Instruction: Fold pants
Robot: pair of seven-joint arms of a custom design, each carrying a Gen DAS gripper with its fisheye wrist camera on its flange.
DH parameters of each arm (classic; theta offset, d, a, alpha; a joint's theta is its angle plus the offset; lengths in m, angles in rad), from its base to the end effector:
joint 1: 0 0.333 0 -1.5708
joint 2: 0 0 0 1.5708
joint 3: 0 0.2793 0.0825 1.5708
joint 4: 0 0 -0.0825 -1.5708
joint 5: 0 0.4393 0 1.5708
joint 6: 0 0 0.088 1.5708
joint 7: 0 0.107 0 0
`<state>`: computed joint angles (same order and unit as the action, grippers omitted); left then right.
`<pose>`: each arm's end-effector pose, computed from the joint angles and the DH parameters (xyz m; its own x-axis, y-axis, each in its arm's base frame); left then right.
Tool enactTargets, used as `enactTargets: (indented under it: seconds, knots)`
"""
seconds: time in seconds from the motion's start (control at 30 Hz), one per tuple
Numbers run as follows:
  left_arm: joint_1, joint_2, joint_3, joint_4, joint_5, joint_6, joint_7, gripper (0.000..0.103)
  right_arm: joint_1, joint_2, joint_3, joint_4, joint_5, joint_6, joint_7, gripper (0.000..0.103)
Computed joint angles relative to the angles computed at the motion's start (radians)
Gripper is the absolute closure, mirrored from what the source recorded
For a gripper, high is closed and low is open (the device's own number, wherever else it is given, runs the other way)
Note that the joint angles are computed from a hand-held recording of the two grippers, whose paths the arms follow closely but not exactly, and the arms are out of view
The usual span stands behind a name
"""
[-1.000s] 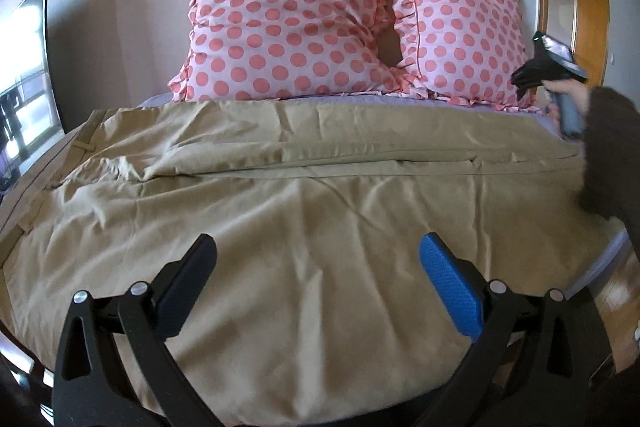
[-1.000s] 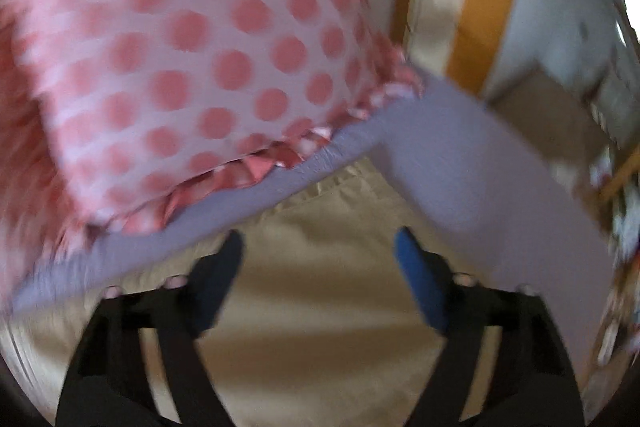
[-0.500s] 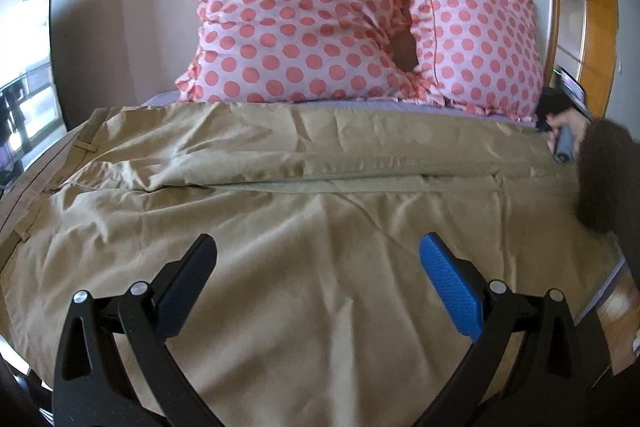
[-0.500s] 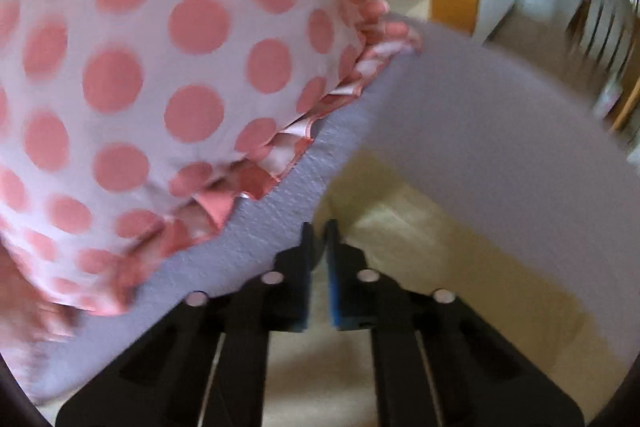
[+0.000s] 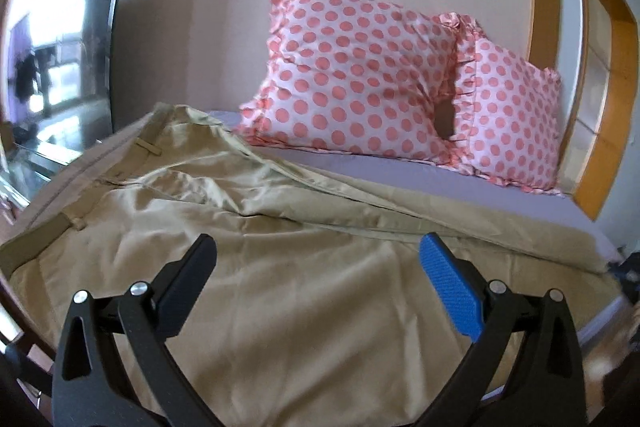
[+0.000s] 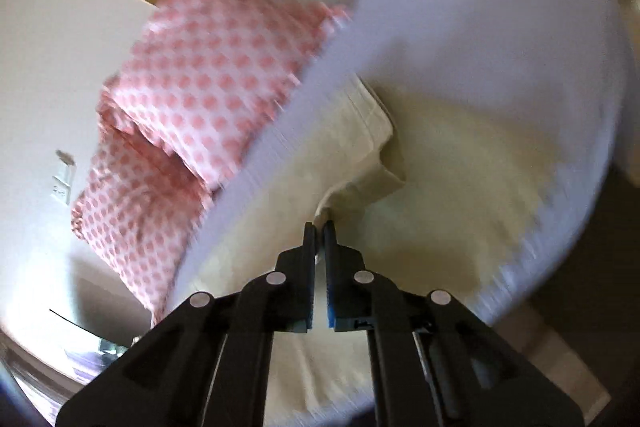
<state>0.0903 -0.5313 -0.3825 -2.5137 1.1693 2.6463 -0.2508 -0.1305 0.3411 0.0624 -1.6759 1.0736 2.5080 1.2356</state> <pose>0.4721 -0.1658 0.4478 0.4606 -0.8704 0.1739 -0.3343 -0.3516 -0.8744 0.7269 -0.0602 0.3973 -0.1750 -0.6574 -0.7329 -0.7464 0.5741 -0.3367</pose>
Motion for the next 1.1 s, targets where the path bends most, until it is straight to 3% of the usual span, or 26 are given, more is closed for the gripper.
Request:
enactTargets:
  seconds: [0.03,0.1,0.17,0.23,0.27,0.3,0.33,0.37,0.5,0.6,0.77,0.8,0.83,0.87,0.9,0.97,1.03,1.1]
  knots:
    - [-0.001,0.000,0.015,-0.004,0.000,0.032,0.007,0.002,0.000,0.007,-0.003,0.009,-0.011,-0.017,0.024,0.085]
    - [0.018,0.006,0.054,-0.009,0.005,0.157,0.007,0.002,-0.012,0.000,0.003,0.000,0.018,-0.031,-0.003,0.054]
    - [0.063,0.006,0.058,-0.012,0.020,0.253,-0.025,0.002,-0.002,0.007,-0.001,0.010,-0.004,-0.030,0.005,0.050]
    - [0.086,0.016,0.051,-0.002,-0.023,0.248,0.000,0.002,0.002,-0.018,0.001,-0.027,0.001,0.000,-0.018,0.051]
    - [0.093,0.032,0.057,0.012,-0.056,0.236,0.031,0.002,0.004,-0.008,0.004,-0.015,0.011,0.009,-0.037,0.053]
    - [0.101,0.055,0.069,0.029,-0.085,0.247,0.059,0.002,0.002,-0.003,0.006,-0.012,0.020,0.014,-0.054,0.077]
    - [0.109,0.073,0.077,0.042,-0.111,0.259,0.081,0.002,0.000,0.024,0.010,0.020,0.028,0.006,-0.072,0.092]
    - [0.110,0.107,0.099,0.066,-0.163,0.261,0.120,0.002,-0.013,0.037,0.021,0.034,0.061,-0.004,-0.110,0.098]
    - [0.085,0.239,0.191,0.161,-0.406,0.255,0.312,0.005,-0.051,-0.012,0.051,-0.014,0.294,0.039,-0.349,0.099]
    - [0.054,0.362,0.250,0.275,-0.608,0.184,0.482,0.015,-0.040,-0.023,0.027,-0.022,0.343,0.011,-0.396,0.099]
    - [0.054,0.535,0.296,0.488,-0.669,0.008,0.524,0.022,-0.026,-0.021,0.002,-0.025,0.366,-0.012,-0.397,0.099]
    - [0.051,0.566,0.309,0.527,-0.687,-0.028,0.540,0.029,-0.026,-0.017,-0.001,-0.023,0.369,-0.016,-0.398,0.099]
    - [0.046,0.593,0.319,0.562,-0.706,-0.069,0.552,0.048,-0.023,-0.015,-0.002,-0.019,0.368,-0.016,-0.395,0.099]
    - [0.046,0.622,0.331,0.592,-0.741,-0.100,0.571,0.059,-0.023,-0.008,-0.003,-0.012,0.371,-0.018,-0.393,0.099]
    - [0.048,0.627,0.339,0.587,-0.782,-0.083,0.591,0.089,-0.022,-0.004,-0.002,-0.007,0.373,-0.017,-0.389,0.099]
    - [0.049,0.591,0.353,0.517,-0.829,0.010,0.586,0.095,-0.021,0.009,0.001,0.014,0.376,-0.013,-0.392,0.099]
    - [0.043,0.514,0.356,0.431,-0.759,0.065,0.552,0.098,-0.023,0.009,0.005,0.027,0.387,0.006,-0.413,0.099]
    - [0.057,0.366,0.329,0.290,-0.609,0.127,0.429,0.098,-0.036,-0.014,0.010,0.014,0.440,0.009,-0.456,0.099]
